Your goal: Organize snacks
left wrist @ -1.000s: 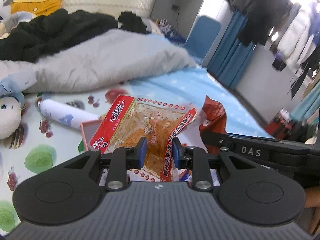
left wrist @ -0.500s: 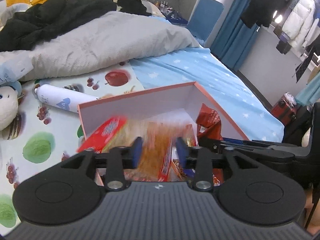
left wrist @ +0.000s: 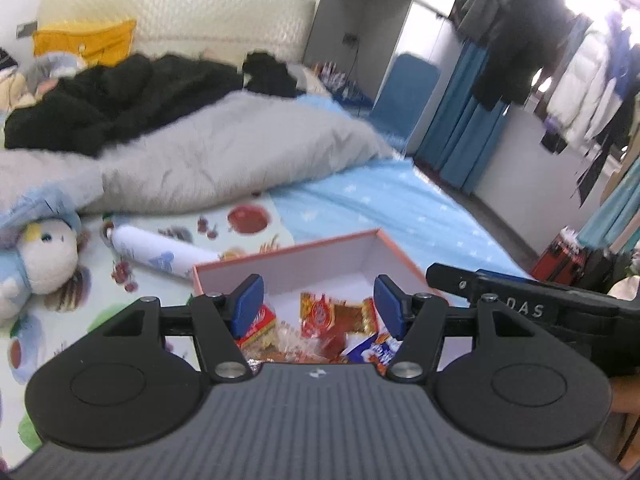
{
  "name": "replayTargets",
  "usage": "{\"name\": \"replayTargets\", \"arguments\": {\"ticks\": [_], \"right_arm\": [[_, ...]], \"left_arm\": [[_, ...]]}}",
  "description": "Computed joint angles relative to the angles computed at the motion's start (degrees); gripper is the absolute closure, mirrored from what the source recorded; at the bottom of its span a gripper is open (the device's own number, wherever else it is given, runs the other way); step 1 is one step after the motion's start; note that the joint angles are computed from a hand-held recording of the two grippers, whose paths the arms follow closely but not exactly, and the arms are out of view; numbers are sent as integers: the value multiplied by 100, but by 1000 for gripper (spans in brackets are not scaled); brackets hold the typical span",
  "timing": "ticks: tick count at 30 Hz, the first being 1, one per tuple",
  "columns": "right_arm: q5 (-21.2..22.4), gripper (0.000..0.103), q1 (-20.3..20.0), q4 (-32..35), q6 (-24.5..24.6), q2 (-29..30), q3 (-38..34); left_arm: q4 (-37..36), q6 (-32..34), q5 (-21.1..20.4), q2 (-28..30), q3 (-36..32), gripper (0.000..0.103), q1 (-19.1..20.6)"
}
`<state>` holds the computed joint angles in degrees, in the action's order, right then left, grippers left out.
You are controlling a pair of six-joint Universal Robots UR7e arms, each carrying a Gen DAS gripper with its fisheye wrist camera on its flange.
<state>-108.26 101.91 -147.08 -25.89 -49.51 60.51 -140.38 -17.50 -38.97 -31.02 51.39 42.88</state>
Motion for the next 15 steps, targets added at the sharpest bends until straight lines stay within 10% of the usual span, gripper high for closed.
{"name": "replayTargets", "arguments": {"ticks": [15], "right_arm": [[76, 36, 427, -1090, -241, -1308, 1918]], "left_arm": [[-1061, 63, 525, -1261, 2056, 36, -793]]}}
